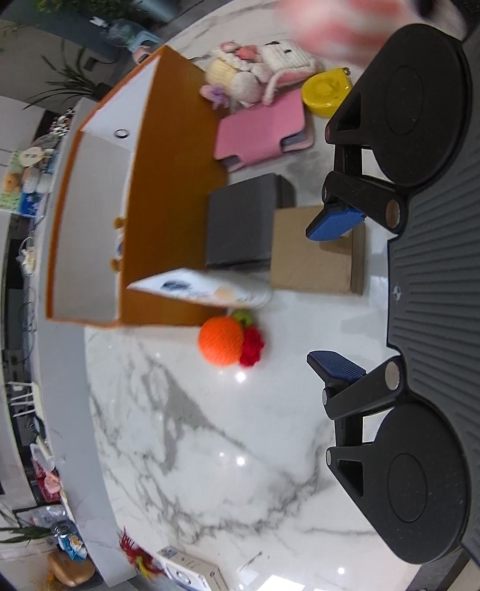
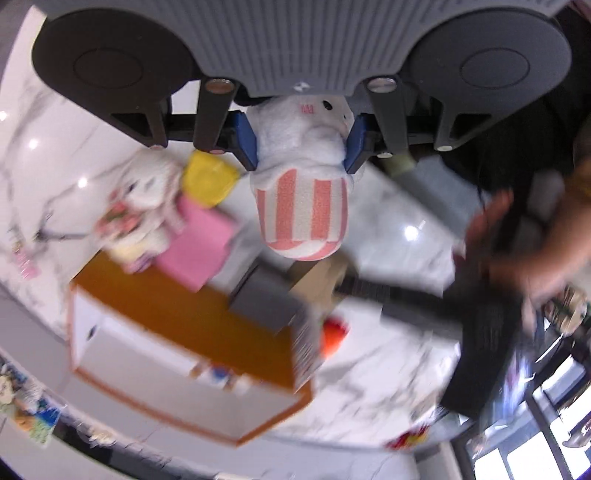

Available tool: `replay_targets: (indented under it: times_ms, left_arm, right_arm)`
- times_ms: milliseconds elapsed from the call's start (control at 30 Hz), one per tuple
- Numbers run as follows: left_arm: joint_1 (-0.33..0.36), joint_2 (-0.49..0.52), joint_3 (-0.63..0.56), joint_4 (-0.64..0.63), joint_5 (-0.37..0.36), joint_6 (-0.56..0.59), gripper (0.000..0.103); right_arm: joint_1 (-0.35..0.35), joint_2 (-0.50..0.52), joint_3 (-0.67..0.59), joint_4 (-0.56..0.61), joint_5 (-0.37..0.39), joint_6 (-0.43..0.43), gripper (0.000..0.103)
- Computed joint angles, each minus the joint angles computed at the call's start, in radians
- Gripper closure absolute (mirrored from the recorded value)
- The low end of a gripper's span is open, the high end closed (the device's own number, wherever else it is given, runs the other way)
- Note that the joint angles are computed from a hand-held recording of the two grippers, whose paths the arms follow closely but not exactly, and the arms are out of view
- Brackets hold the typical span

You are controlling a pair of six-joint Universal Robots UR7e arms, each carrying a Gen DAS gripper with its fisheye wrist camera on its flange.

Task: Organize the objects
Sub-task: 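Grasp the small brown cardboard box with the left tool while the right tool holds the plush, then carry the cardboard box and striped-hat plush over the orange box with both tools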

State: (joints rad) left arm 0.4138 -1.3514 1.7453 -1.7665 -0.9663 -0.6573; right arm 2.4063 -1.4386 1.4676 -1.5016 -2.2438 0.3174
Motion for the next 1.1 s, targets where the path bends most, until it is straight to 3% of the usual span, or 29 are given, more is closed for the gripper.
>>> replay_targets:
  times_ms: [267,367,533,567,600,800,1100]
  left_arm:
    - [0.006,0.025,0.006,-0.045,-0.014,-0.003,0.017]
    - [0.008,0.028,0.007,-0.069,-0.050,0.019,0.017]
    - [0.011,0.079,-0.018,0.022,-0.043,-0.001,0.017]
    - [0.013,0.085,-0.016,0.024,-0.039,-0.013,0.019]
    - [0.015,0.091,-0.014,0.029,-0.032,-0.028,0.035]
    - [0.013,0.095,-0.004,0.026,-0.010,-0.049,0.035]
    - [0.011,0.085,-0.033,0.086,-0.044,-0.065,0.035]
  right_arm:
    - [-0.018,0.070,-0.154,-0.085,-0.094,-0.110,0.050]
    - [-0.034,0.091,-0.188,-0.136,-0.104,-0.147,0.050]
    - [-0.060,0.110,-0.219,-0.185,-0.085,-0.188,0.050]
    - [-0.065,0.113,-0.222,-0.193,-0.081,-0.194,0.050]
    - [-0.068,0.116,-0.228,-0.196,-0.077,-0.199,0.050]
    - [-0.088,0.127,-0.241,-0.219,-0.067,-0.226,0.050]
    - [-0.135,0.148,-0.262,-0.281,-0.058,-0.272,0.050]
